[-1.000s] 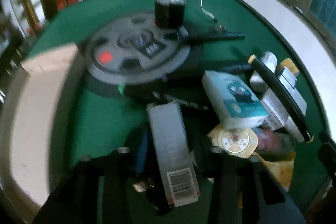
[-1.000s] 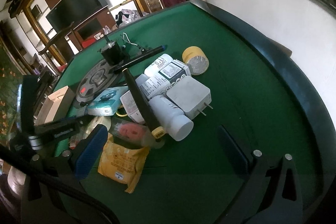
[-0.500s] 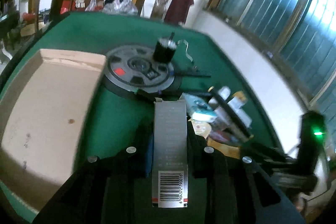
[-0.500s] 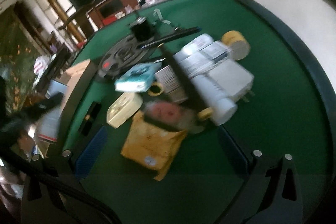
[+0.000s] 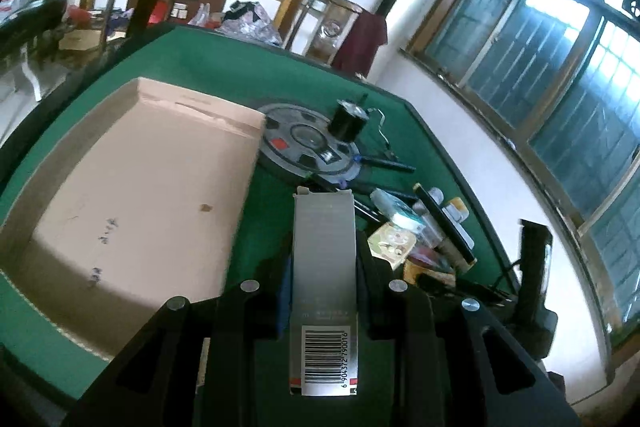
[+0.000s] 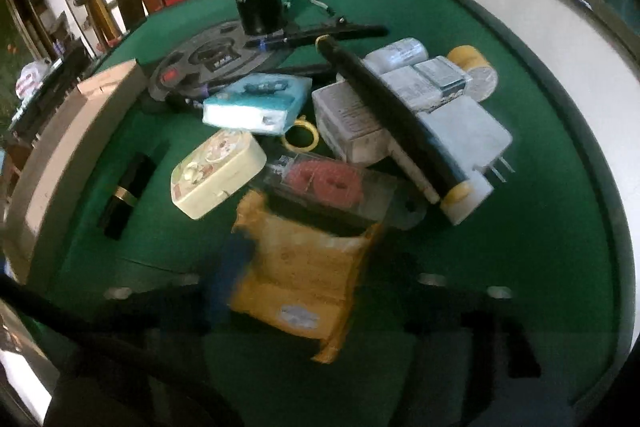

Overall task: Organize objects
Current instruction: 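Carry both items into the cardboard box and open both tools to release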

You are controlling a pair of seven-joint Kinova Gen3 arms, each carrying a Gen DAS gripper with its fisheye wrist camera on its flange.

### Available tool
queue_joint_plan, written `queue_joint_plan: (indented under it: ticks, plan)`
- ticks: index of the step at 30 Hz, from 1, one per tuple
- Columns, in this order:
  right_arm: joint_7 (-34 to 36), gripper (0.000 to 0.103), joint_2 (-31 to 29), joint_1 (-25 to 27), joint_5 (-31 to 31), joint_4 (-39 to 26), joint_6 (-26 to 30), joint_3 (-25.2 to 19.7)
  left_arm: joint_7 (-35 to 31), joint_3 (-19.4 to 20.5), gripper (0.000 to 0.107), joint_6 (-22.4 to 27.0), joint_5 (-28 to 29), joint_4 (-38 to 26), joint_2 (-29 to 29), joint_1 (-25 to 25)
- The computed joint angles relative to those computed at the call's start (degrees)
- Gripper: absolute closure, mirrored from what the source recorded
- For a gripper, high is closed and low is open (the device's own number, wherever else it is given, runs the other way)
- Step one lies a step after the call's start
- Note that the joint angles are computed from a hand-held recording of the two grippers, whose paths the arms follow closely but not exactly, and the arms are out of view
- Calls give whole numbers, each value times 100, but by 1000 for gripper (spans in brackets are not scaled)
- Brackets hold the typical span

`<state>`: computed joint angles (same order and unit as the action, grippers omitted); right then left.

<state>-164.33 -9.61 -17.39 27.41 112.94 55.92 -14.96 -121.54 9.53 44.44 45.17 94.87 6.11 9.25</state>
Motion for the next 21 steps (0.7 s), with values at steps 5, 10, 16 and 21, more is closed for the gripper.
queue_joint_plan:
  ticks: [5, 10, 16, 21]
  plan:
    - [201, 56, -45, -21, -187, -104, 152, -31, -370, -164, 85, 126, 466, 147, -38, -318]
    - [227, 59, -369, 28, -409, 49, -385, -6, -668, -309, 85, 305, 795, 265, -44, -580]
    - [535, 60, -433, 119, -462, -276, -693, -122, -521, -376, 85, 472, 753, 26, 142, -738]
    - [1007, 59, 238, 63, -232, -1106, -669, -258, 61, -266, 85, 449, 111, -760, 604, -665]
